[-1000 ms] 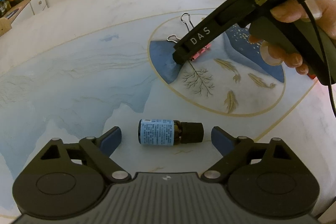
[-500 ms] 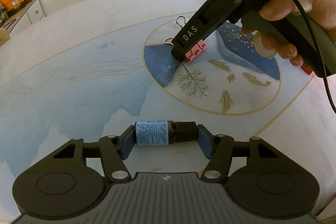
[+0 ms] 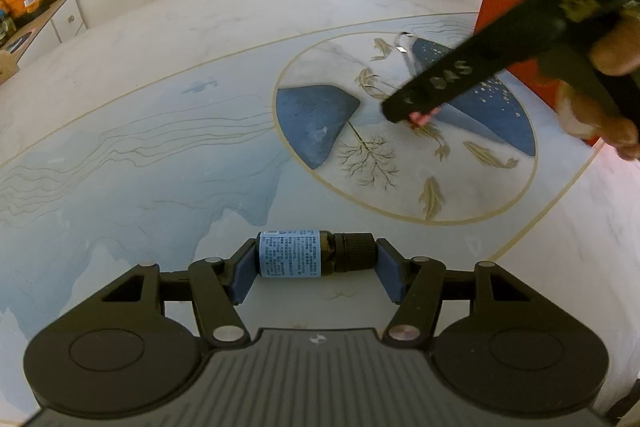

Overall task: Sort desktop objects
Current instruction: 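Carry the bottle and binder clip with both tools over the box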

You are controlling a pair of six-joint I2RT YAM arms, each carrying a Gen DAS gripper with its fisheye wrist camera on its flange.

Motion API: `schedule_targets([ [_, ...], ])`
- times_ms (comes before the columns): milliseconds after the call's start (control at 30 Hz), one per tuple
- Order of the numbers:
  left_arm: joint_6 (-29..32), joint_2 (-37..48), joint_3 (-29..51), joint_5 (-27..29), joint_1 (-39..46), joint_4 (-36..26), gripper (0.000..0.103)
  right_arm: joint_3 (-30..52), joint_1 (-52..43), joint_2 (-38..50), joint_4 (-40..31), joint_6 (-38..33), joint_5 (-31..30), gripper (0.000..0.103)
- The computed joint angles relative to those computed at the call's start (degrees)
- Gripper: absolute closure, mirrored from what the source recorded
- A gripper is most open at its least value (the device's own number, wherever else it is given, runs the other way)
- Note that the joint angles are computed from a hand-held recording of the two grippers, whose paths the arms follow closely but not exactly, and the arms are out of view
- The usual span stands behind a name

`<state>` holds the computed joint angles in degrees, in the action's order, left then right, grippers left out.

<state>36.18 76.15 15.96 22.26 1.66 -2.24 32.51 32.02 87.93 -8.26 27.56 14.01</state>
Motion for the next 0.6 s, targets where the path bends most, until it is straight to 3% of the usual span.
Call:
schedule_targets([
  [333,-1.7,-3.3,0.1,0.8,0.2,-3.4,0.042,-6.2,3.8,-14.1,-6.0,5.4,1.1,0.055],
  [600,-4.3,-13.7,1.2,1.5,-3.7,-13.4,0.042,-9.2,6.6,-29.8,-16.8,9.0,2.2,0.055],
])
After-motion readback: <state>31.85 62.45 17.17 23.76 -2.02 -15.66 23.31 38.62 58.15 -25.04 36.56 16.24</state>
